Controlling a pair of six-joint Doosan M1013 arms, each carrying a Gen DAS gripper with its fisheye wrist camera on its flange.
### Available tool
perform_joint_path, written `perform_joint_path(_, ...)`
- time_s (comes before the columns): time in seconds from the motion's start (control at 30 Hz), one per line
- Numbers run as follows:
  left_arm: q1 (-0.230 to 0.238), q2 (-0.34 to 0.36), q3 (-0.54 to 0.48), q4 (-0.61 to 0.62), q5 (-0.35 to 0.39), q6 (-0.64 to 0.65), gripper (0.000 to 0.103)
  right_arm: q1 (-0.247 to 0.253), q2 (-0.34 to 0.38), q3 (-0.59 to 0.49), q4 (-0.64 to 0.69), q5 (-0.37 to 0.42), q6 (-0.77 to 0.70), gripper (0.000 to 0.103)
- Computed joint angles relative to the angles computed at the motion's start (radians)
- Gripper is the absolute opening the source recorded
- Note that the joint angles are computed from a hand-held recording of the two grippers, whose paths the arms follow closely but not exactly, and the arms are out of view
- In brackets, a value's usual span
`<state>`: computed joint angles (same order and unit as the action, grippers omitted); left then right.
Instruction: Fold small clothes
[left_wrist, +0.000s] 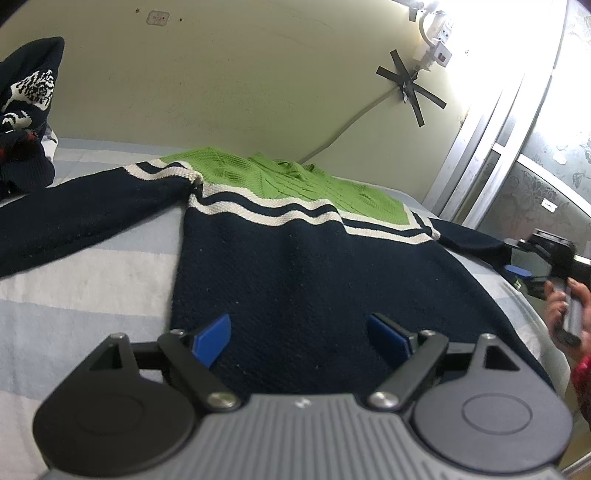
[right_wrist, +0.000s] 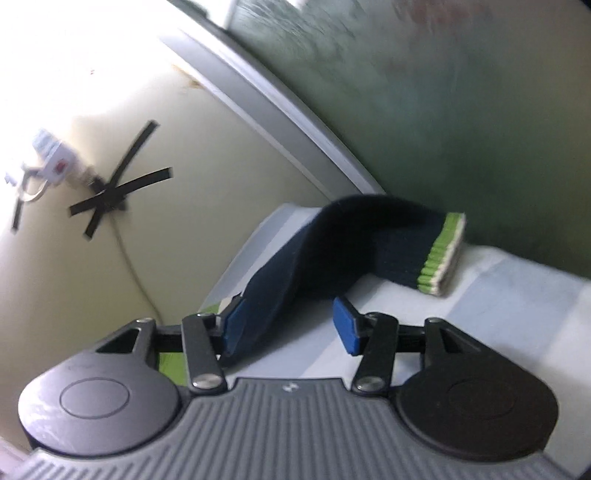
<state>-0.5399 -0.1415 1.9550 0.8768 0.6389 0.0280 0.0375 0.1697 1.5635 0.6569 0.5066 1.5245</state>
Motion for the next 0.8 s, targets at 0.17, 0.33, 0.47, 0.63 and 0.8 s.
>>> perform_joint_path(0.17,0.002,-0.002,0.003,0.002,-0.006,-0.008,0.084,0.009,0.069,-0.067,-0.122,-0.057,0.197,0.061)
perform_joint_path(0.33,0.020,-0.014,0.004,-0.047,-0.024,0.007,0.084,0.032,0.108,-0.156,-0.139,-0.063,0.145,0.020)
perform_joint_path(0.47,0.057,-0.059,0.027,-0.004,-0.057,-0.135,0.084,0.106,0.103,-0.204,0.014,-0.078,-0.271,0.020)
perform_joint_path(0.63,0.072,-0.103,0.050,0.082,-0.026,-0.282,0.085,0.237,0.109,-0.232,0.183,-0.018,-0.740,0.020)
perform_joint_path(0.8,0.077,-0.115,0.065,0.039,-0.010,-0.276,0.085,0.372,0.140,-0.189,0.121,0.083,-1.003,0.028)
